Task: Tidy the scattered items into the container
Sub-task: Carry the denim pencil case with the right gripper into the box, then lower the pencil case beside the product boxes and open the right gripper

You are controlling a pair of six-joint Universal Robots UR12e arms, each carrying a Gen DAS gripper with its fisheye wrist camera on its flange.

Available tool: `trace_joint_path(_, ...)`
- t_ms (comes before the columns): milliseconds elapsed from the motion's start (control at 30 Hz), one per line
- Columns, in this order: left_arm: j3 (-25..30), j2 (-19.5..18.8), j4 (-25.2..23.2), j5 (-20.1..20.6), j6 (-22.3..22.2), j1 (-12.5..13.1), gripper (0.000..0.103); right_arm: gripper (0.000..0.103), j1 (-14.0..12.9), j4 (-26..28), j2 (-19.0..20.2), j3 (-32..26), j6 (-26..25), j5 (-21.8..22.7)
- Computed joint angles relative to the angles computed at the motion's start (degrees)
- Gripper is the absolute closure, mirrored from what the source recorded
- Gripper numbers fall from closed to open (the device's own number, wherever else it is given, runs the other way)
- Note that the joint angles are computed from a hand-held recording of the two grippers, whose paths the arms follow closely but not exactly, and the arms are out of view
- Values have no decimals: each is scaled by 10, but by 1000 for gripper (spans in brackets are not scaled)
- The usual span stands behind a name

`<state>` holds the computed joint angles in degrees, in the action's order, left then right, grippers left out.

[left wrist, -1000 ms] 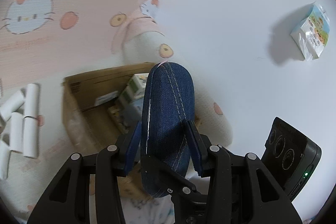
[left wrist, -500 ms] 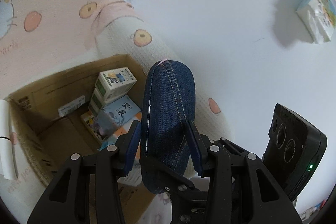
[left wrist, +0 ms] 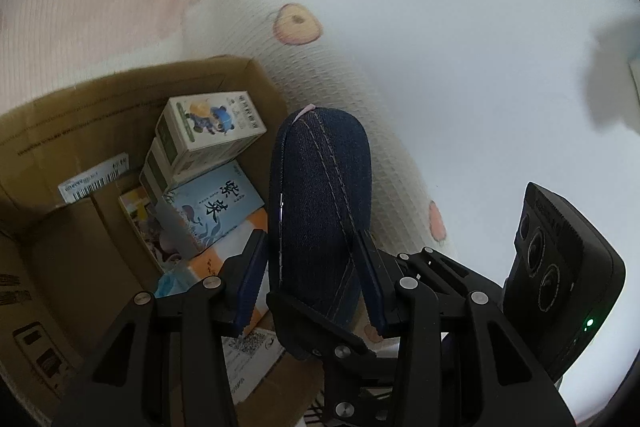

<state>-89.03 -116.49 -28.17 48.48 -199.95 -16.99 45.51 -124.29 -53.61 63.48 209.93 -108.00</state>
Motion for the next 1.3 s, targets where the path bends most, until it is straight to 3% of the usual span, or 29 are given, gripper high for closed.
trace_joint_path(200,16,-16,-32,-14,-9,3,56,40,-11,63,16,-31,-28,30)
trace_joint_path(333,32,-30,-70,-20,5,0,56,40,-17,153,36,-72,-23,44)
trace_joint_path(533,62,-53,-117,-33,1,-1,56,41,-31,184,46,-86,-4,80)
trace_joint_path(700,72,-65,-128,-39,-9,-3,56,41,-39,202,51,-92,-5,98)
trace_joint_path(767,77,-71,-138,-55,-11,-3,56,41,-42,219,55,-100,6,92)
trace_joint_path(867,86,-75,-160,-41,0,-8,57,42,-36,263,72,-132,0,61)
trace_joint_path(1067,79,-72,-146,-34,-12,-9,57,44,-37,257,67,-125,15,64)
trace_joint_path(1300,74,-67,-135,-31,-16,-7,59,44,-36,261,56,-123,67,64)
